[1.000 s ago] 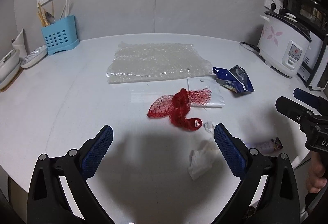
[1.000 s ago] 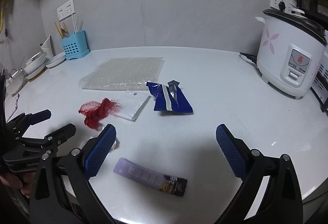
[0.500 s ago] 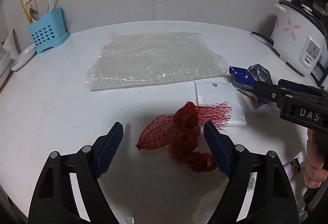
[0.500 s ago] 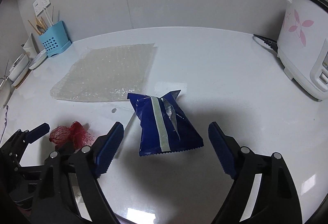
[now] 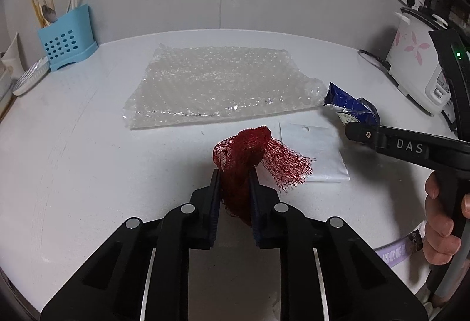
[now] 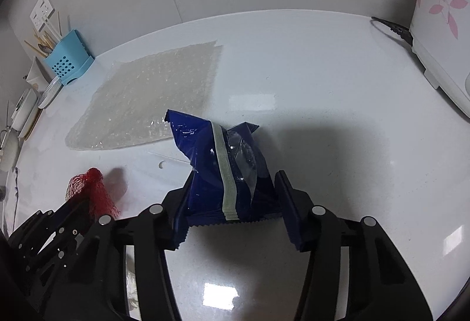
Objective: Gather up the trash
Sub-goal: 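Grasp the red mesh net with the left tool while the right tool grasps the blue wrapper, then carry the red net and blue wrapper down over the teal wastebasket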
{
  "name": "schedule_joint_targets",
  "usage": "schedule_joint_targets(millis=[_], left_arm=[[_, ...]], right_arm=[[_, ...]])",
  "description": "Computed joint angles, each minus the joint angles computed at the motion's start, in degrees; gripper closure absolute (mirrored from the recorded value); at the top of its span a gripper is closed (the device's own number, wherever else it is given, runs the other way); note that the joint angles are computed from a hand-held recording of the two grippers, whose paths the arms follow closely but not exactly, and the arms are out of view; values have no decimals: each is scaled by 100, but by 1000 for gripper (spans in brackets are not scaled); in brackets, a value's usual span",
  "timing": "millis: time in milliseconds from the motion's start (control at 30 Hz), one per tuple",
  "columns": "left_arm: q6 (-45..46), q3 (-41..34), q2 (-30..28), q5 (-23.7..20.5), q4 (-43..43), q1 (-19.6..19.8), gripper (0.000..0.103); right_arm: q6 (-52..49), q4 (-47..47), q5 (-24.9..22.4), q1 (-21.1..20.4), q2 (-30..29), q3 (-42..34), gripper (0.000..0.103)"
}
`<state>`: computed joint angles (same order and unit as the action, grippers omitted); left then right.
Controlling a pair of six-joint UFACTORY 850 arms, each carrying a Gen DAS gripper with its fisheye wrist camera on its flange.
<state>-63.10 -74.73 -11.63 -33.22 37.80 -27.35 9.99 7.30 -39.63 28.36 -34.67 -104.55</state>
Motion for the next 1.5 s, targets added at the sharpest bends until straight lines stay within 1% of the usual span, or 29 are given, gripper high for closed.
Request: schedule_joint_targets(millis=[33, 100, 367, 533, 967, 1500], left_arm=[[-42, 14, 19, -17, 65, -18, 86], [-125, 42, 56, -56, 200, -58, 86], [-283, 174, 223, -121, 369, -128, 86], [-342, 292, 354, -131, 407, -155, 86], [-729, 505, 708, -296, 757, -378, 86], [-1206, 807, 1239, -703, 1149, -849, 86]], right_arm=[[54, -60, 32, 12, 24, 29, 57], [148, -188, 72, 32, 55, 49, 64], [288, -423, 117, 66, 204, 175, 78], [370, -555, 194, 83, 389, 384, 87], [597, -899, 538, 134, 1107, 1167, 89], [1165, -1493, 862, 396, 2133, 2159, 89]])
